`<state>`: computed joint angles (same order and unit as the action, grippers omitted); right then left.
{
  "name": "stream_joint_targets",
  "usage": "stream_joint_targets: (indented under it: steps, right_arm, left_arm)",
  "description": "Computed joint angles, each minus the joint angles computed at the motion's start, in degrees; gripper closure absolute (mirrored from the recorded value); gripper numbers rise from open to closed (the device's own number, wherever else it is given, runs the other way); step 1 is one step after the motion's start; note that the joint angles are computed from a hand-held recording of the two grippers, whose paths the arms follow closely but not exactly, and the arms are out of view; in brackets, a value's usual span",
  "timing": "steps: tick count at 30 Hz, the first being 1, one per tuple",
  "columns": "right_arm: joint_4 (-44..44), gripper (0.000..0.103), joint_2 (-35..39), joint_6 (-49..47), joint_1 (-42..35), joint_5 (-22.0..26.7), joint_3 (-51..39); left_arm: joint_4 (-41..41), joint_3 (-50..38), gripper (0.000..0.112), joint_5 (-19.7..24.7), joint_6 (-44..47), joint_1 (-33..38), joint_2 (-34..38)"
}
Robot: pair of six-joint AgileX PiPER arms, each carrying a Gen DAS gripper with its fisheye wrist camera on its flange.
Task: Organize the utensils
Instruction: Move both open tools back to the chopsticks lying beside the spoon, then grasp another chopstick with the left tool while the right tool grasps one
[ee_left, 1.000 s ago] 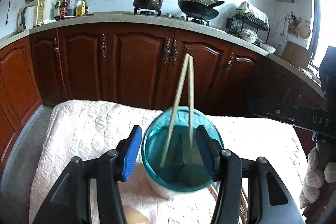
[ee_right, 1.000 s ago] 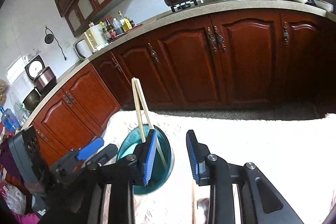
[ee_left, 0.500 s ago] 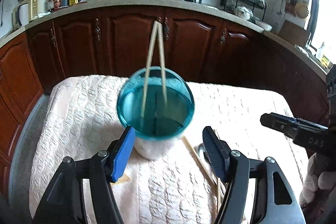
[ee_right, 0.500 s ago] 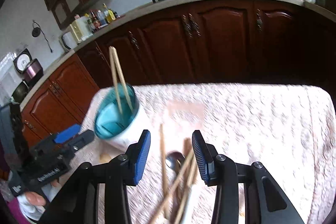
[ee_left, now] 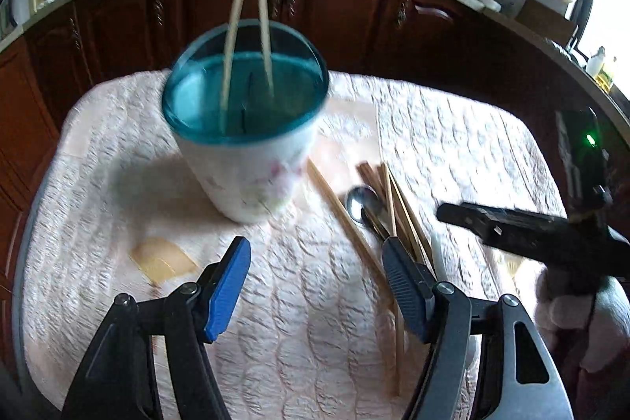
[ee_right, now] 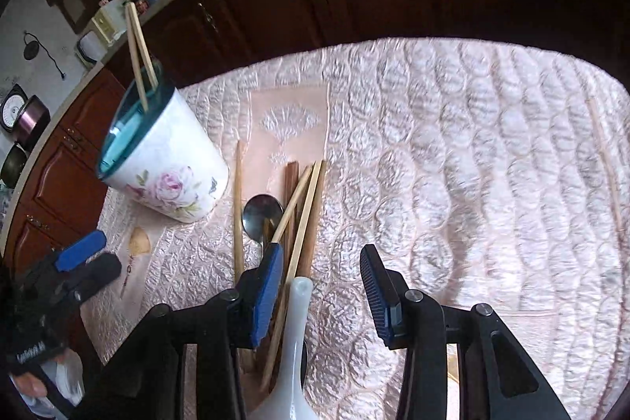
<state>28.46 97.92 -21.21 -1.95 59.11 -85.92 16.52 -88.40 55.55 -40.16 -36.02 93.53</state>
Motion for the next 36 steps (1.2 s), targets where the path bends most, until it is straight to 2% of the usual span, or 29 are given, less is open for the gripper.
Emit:
stream_joint_targets:
  steps: [8,12,18,20,24,29,30,36]
  right_arm:
    - [-2.4,0.076,9.7,3.6,3.1,2.5,-8.7]
    - [-3.0,0.078,11.1,4.4,4.0,2.7,-10.2]
    - [-3.9,0.093,11.8,3.5,5.3,2.6,-10.5]
    - [-4.9,0.093,10.0,2.6,4.8,0.8,-7.8]
    - [-3.1,0.093,8.1,0.6,1.2,1.1,-5.4]
    - [-2.2,0.093,8.1,-1.5,-2.9,2.9,-4.4]
    - [-1.4,0.089,8.4,-1.8,-3.6,3.4,-4.7]
    - [-0.8,0.084,10.9,0.2,-3.7,3.5,-8.7]
  left_arm:
    - [-3.8,-2.0,0.042,-1.1,2.5,0.0,3.4]
    - [-4.7,-3.9,0.042,-0.7,3.8,0.0,5.7]
    - [-6.7,-7.5,0.042,-0.5,5.6,-0.2,10.4]
    - [-7.3,-9.2,0.046,-0.1,6.7,-0.2,12.3]
    - [-8.9,-12.9,0.068,1.2,8.3,0.1,16.2]
    - [-8.9,-18.2,0.071,2.7,7.3,-0.3,20.7]
    - [-9.0,-19.8,0.071,3.2,7.5,-0.2,21.7]
    - [-8.1,-29.5,0.071,8.0,7.7,0.0,26.9]
